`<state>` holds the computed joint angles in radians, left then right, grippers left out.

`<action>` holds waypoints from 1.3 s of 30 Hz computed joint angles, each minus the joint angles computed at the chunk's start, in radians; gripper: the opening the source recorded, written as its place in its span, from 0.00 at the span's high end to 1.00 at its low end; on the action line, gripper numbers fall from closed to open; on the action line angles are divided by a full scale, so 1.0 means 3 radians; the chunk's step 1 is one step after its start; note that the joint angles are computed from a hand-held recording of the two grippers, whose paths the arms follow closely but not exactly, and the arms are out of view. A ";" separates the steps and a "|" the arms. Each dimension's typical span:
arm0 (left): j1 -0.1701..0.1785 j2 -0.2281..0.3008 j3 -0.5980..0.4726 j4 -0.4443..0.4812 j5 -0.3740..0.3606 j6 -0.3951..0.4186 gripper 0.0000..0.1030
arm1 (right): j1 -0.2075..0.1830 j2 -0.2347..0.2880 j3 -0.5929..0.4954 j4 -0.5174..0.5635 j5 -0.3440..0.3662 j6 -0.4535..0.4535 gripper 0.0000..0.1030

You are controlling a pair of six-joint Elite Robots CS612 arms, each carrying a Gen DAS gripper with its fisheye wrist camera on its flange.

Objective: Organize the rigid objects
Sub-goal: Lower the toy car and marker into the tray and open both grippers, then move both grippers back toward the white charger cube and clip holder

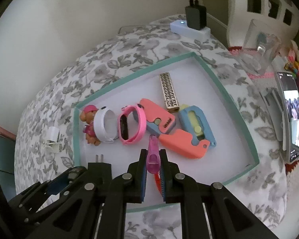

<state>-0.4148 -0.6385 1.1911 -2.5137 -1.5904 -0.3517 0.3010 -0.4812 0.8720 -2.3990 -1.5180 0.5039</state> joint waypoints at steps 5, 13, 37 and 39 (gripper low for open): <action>-0.0008 0.0081 -0.0118 -0.0014 -0.0037 0.0009 0.65 | -0.0001 -0.0001 0.0006 0.0030 0.0021 -0.0064 0.88; -0.0014 0.0153 -0.0210 -0.0133 0.0007 -0.0005 0.65 | -0.0005 0.0023 -0.0039 0.0277 0.0041 -0.0110 0.88; 0.0014 0.0177 -0.0237 -0.0077 0.0009 -0.0139 0.58 | 0.0008 0.0089 -0.0196 0.0712 -0.0007 -0.0220 0.83; 0.0018 0.0170 -0.0228 -0.0076 0.0034 -0.0150 0.58 | 0.0009 0.0083 -0.0185 0.0677 -0.0024 -0.0204 0.83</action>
